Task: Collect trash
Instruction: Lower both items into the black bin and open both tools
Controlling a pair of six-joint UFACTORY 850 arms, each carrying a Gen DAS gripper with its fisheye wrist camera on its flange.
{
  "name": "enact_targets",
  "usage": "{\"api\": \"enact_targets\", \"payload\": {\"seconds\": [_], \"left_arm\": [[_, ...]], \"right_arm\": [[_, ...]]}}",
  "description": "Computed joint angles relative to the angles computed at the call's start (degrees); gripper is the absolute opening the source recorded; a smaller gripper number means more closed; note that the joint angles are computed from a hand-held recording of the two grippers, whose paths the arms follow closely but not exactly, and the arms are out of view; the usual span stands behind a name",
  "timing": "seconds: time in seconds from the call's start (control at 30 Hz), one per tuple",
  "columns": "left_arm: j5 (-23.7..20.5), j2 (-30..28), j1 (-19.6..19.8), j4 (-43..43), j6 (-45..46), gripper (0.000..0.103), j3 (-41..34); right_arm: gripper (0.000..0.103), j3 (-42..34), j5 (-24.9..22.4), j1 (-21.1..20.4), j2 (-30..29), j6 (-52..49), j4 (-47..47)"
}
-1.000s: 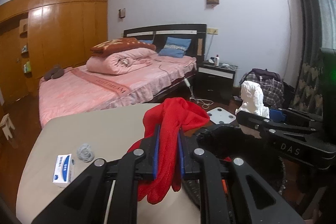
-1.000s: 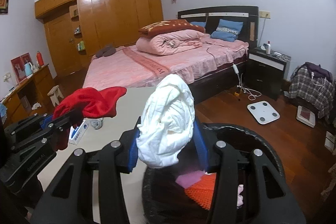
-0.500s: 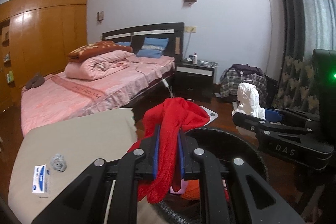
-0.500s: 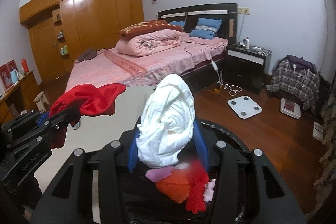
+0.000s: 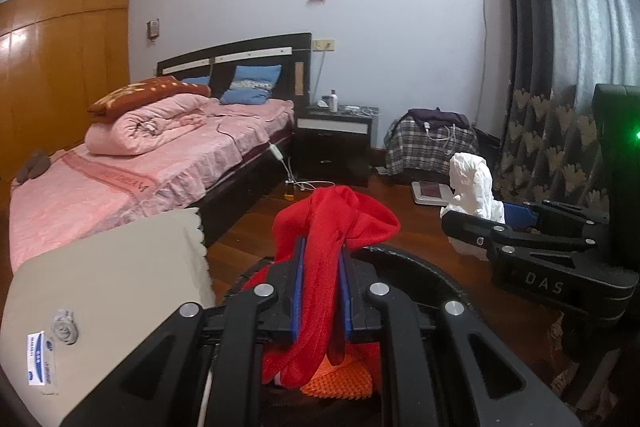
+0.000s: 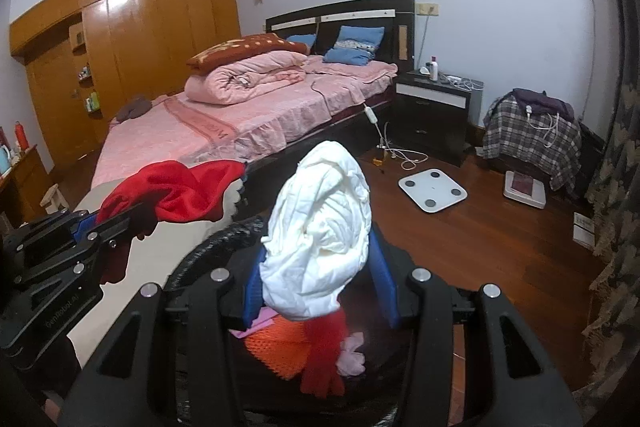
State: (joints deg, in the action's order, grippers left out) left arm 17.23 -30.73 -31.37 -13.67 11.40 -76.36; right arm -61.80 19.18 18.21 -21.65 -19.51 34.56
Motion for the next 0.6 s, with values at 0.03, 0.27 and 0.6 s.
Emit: {"api": "enact_targets", "payload": {"seconds": [0.03,0.27,0.6], "left_arm": [[-0.41,-0.68,-0.11,0.79,-0.73,0.014,-0.75],[-2.91,-5.13,-0.51,7.42,-6.81,0.014,-5.61],[-5.64,-9.59,-0.23,10.55,-10.22,0.015,-10.27]], "right_arm": [[0.044,0.07,-0.08,-0.28,-0.13,0.13,-0.02],[0.045,-0.46,-1.03,-1.85,-1.45,0.97,-0.46],[0.045,-2.51,-2.43,-2.65,-4.31,1.78,-1.2]]}}
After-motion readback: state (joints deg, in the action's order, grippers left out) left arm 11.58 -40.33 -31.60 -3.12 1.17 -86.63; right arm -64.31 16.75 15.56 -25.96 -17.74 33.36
